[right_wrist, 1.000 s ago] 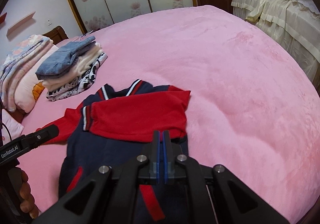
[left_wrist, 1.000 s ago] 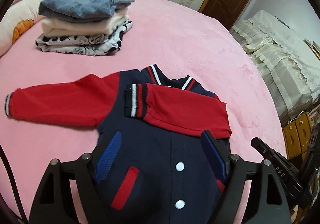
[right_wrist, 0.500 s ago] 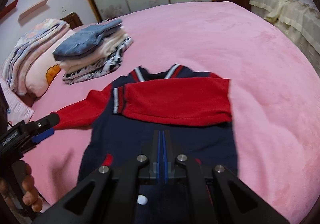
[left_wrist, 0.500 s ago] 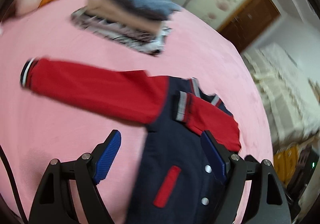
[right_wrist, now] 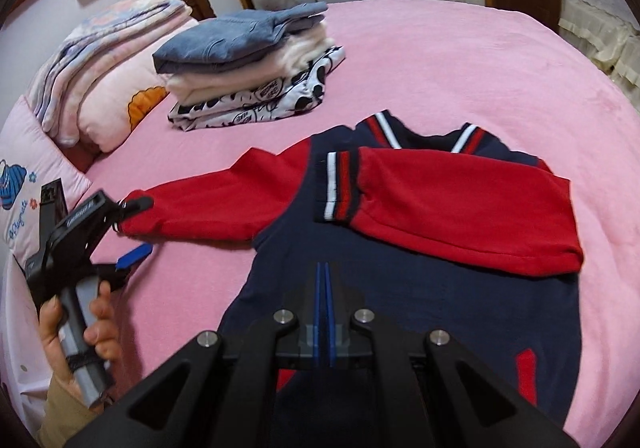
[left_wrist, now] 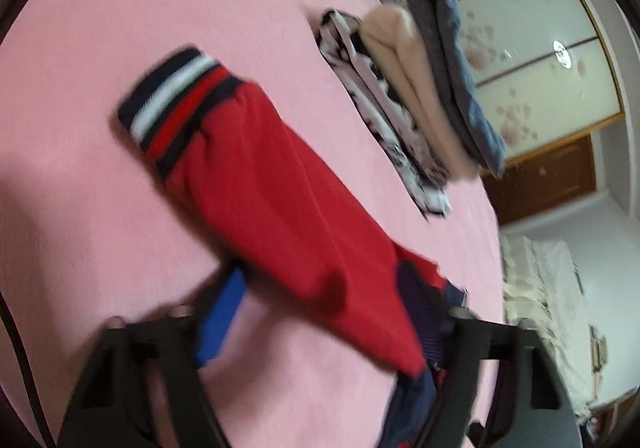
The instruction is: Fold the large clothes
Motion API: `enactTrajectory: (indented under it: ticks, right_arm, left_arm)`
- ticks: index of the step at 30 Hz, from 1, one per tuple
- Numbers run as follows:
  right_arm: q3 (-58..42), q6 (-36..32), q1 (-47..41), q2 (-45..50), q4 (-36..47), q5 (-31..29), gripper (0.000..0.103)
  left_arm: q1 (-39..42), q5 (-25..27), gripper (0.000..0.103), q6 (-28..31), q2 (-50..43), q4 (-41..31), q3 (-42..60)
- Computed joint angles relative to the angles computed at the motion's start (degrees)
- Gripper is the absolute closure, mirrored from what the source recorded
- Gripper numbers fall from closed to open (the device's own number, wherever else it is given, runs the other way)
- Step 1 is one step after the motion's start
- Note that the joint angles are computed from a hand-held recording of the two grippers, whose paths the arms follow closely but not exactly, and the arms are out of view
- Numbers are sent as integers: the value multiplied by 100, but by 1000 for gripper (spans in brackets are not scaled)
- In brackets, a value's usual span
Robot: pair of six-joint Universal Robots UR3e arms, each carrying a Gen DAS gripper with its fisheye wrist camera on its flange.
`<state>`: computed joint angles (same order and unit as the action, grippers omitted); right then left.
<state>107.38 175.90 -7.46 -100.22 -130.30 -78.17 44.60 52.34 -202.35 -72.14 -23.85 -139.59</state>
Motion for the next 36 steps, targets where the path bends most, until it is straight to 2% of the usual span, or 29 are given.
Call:
enactTrajectory:
  ticks: [1, 2, 5, 7, 9, 13, 15, 19, 21, 22, 23, 25, 27, 29, 32, 36]
  right_arm:
    - [21, -19, -16, 16, 0, 32, 100]
    - [65, -48, -65, 11, 8, 94, 100]
    - [192, -127, -225, -73, 30, 197, 100]
    - [346, -214, -403, -235, 36, 268, 100]
    - [494, -326, -669, -444, 115, 374, 100]
    - [708, -582, -1407, -913, 460, 737, 100]
    - [835, -788, -1910, -1230, 698, 935, 100]
    - [969, -1258, -2912, -1772, 1278, 1277, 100]
    - [997, -1537, -3392, -1975, 1596, 1421, 100]
    - [998, -1626, -3540, -2027, 1696, 1428, 100]
    - [1007, -1737, -3715, -2083, 1809, 1448, 100]
    - [1015, -1987, -4081, -2183, 2091, 1541, 100]
    - [1016, -2188, -4378, -2235, 2311, 1629, 100]
    - [1013, -2304, -4503, -2241, 2412, 1681, 100]
    - [989, -2469, -4548, -2193, 2483, 1762, 100]
    - [912, -2520, -4361, -2127, 2414, 1906, 100]
  left_arm:
    - [-180, 306, 73, -107, -239, 123, 165]
    - [-366, 664, 92, -225, -509, 106, 418]
    - [-223, 549, 97, -414, -791, 255, 537]
    - [-539, 934, 98, -403, -826, 88, 901]
    - [-1080, 1355, 98, -374, -847, -77, 1402]
    - [-2403, 1642, 98, -375, -1075, -132, 2530]
    - [-3078, 1570, 98, -343, -1428, -49, 3127]
    - [-4554, 1716, 98, -41, -2718, -251, 4695]
    - [-5073, 1651, 96, 305, -3431, -751, 5504]
    - [-5319, 1689, 91, 410, -3790, -1022, 5869]
    - [-5472, 1709, 82, 487, -4034, -1239, 6094]
    - [-5758, 1767, 72, 539, -4458, -1688, 6448]
    - [-5848, 1694, 68, 504, -4664, -1681, 6439]
    - [-5812, 1483, 55, 428, -4660, -1596, 6259]
    - [-5733, 1294, 41, 345, -4183, -1134, 5516]
    - [-5511, 1065, 32, 319, -3404, -694, 4634]
